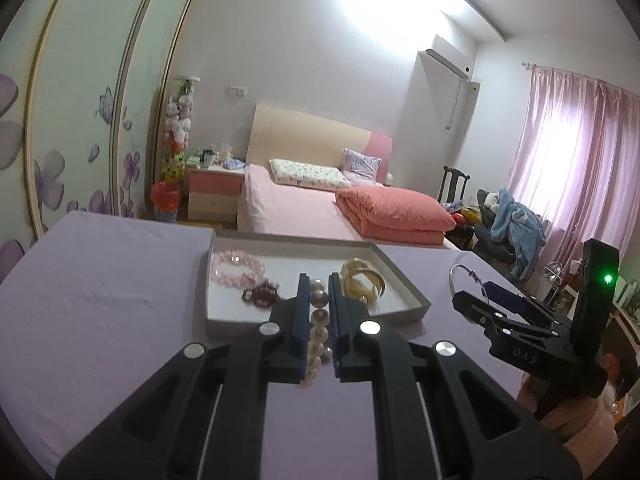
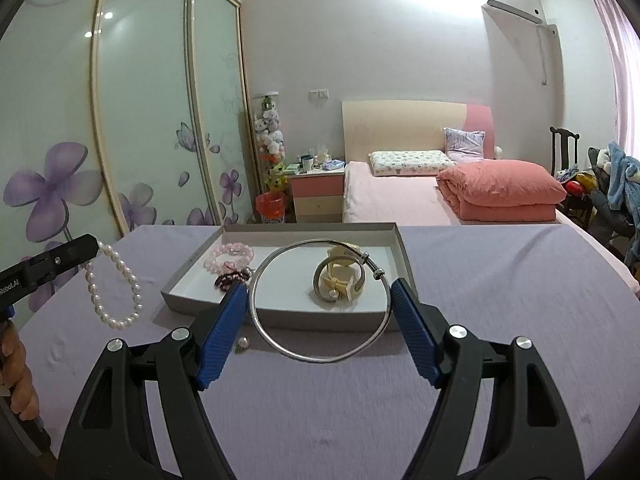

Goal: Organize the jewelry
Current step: 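Carry the pearl bracelet and silver bangle over the grey tray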

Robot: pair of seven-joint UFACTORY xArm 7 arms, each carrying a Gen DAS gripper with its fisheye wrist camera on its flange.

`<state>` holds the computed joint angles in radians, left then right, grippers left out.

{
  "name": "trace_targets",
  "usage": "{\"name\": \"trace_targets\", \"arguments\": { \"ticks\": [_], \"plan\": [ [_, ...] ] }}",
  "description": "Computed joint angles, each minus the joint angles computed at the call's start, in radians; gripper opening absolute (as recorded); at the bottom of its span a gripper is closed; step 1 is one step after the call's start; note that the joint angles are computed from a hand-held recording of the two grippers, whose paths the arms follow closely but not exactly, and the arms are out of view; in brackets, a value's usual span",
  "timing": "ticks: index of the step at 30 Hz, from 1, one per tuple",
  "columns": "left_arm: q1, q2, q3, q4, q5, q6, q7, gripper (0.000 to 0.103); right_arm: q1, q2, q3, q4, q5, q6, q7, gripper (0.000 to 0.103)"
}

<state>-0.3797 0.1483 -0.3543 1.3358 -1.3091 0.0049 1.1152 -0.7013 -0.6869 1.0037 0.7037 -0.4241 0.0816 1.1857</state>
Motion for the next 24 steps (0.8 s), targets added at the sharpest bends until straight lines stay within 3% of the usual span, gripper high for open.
{"name": "trace_targets", "arguments": {
  "ticks": [6, 15, 24],
  "plan": [
    [0.001, 0.050, -0.027, 0.058, -0.013, -0.053, 0.030, 0.010, -0.088, -0.041, 0.047, 0.024, 0.009, -0.038, 0.011, 0.074],
    [-0.007, 0.138, -0.037, 0.126, 0.203, -0.114, -0.143, 0.010, -0.250, -0.093, 0.145, 0.090, 0.069, -0.085, -0.019, 0.074],
    [-0.153, 0.237, 0.158, 0.243, 0.475, -0.091, -0.410, 0.010, -0.406, -0.095, 0.246, 0.151, 0.134, -0.125, -0.052, 0.074]
  ]
}}
